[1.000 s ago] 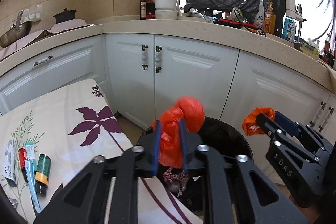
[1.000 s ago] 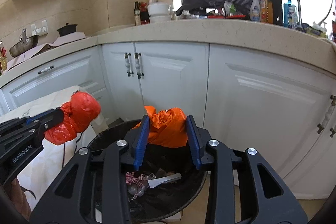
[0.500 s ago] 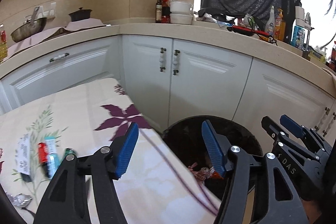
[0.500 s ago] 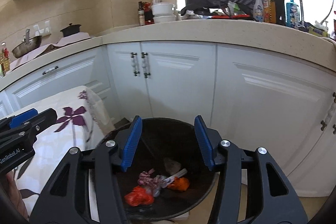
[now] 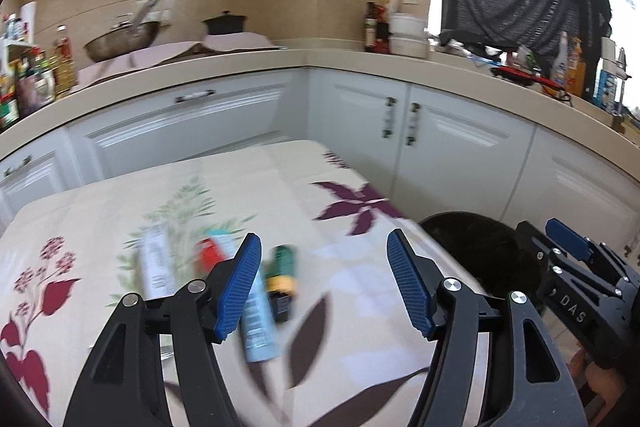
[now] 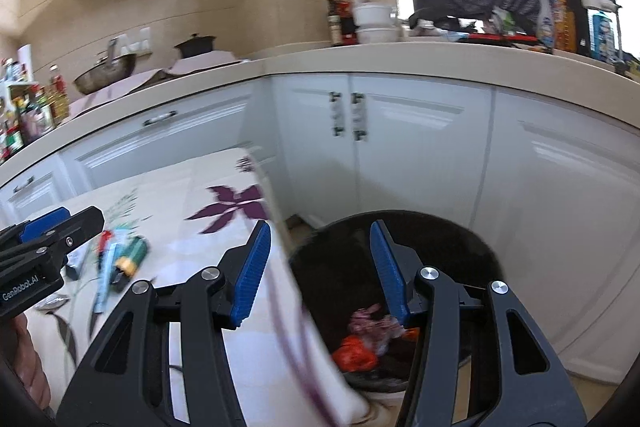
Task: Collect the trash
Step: 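Move both open tools from the bin back over the table, then close the left tool on the crumpled silver foil wrapper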
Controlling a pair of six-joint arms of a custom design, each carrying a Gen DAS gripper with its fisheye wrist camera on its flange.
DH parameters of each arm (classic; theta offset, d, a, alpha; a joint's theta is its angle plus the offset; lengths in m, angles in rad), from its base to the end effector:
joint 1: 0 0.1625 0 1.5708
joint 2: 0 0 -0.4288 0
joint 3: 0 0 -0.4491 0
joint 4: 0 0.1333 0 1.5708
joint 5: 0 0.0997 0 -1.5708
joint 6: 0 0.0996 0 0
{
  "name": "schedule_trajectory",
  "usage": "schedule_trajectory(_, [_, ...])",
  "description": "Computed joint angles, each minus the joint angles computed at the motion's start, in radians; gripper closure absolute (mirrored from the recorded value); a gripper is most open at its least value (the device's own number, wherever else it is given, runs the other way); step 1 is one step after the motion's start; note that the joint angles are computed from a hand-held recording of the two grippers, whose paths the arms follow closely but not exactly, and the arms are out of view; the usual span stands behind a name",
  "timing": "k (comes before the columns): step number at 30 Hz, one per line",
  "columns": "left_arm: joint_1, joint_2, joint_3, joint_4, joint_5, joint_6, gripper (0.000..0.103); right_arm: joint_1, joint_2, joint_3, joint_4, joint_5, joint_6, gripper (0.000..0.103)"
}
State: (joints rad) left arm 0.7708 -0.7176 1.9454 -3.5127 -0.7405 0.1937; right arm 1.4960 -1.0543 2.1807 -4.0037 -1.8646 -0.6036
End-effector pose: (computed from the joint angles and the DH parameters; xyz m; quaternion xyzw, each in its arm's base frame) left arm -0.2816 -0.5618 0.0360 0.2847 0.8209 -0.4180 0.2652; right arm 0.0651 -0.5292 0.2012 0.1194 -0.7815 0.5283 0.3097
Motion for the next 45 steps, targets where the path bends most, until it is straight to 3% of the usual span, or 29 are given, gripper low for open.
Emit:
schedule_trajectory(11, [0.035,-0.118,0.132,-0.078,0.100,0.010,0.039,0.099,0.087,-0.010,0.024,-0.006,-0.029,0.053])
schedule_trajectory(22, [0.077,-0.202,0.221,-0.034,0.137,-0.034,0.039,0.145,0.146,-0.009,0.062,-0.012,-0.041,0.053])
schedule_trajectory(33, [0.121,-0.244,0.223,0.136,0.098,-0.110,0.038,0.159,0.175,-0.030,0.110,-0.017,-0.045,0.053])
schedule_trajectory(45, [0.157,-0.254,0.192,0.280,0.054,-0.113,0.037,0.153,0.184,-0.052,0.150,-0.013,-0.025,0.053])
